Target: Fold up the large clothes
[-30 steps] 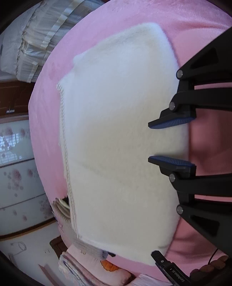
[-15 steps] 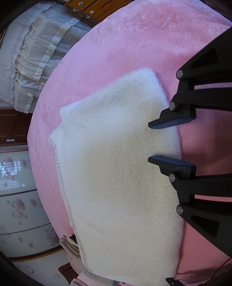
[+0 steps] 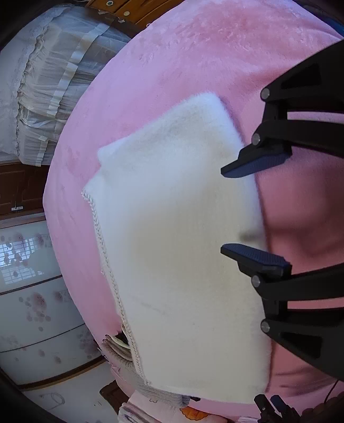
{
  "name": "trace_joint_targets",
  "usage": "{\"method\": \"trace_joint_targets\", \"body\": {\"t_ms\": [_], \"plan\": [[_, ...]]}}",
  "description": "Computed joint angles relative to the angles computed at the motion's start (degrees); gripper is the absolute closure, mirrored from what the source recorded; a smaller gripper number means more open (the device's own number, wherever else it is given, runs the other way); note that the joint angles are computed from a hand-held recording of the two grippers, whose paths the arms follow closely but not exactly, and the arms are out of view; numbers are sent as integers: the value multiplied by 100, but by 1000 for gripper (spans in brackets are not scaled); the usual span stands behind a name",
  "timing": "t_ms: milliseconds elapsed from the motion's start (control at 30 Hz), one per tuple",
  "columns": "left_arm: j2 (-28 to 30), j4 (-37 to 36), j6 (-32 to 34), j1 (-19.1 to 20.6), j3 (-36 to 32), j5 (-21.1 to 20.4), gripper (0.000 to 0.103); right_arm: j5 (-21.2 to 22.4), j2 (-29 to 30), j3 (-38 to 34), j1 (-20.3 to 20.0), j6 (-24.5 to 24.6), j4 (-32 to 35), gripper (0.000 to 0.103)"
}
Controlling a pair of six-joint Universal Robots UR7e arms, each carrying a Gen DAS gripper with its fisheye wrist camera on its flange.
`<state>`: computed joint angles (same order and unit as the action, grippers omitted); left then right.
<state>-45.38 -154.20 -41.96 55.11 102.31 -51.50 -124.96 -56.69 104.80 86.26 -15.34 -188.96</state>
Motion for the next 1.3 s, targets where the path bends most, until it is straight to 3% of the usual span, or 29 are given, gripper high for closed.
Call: {"method": "trace_joint_targets", "body": {"t_ms": [200, 300, 467, 733, 1000, 1300], "plan": [[-217, -393, -104, -157, 351, -480, 17, 261, -171, 267, 298, -48, -219, 47], [-281, -729, -75, -118, 535, -942, 14, 355, -186, 443, 437, -200, -566, 38], [-220, -2058, 2, 79, 1067, -1702, 14, 367, -60, 684, 645, -591, -1182, 35], [257, -3759, 224, 421, 1396, -1820, 14, 558, 245, 879, 563, -649, -1689, 35], [1023, -4967, 917, 736, 853, -1942, 14, 799, 383, 815, 357, -369, -1570, 35], [1674, -5051, 1462, 1034, -394, -2010, 14, 927, 602, 618, 263, -513, -1747, 35]]}}
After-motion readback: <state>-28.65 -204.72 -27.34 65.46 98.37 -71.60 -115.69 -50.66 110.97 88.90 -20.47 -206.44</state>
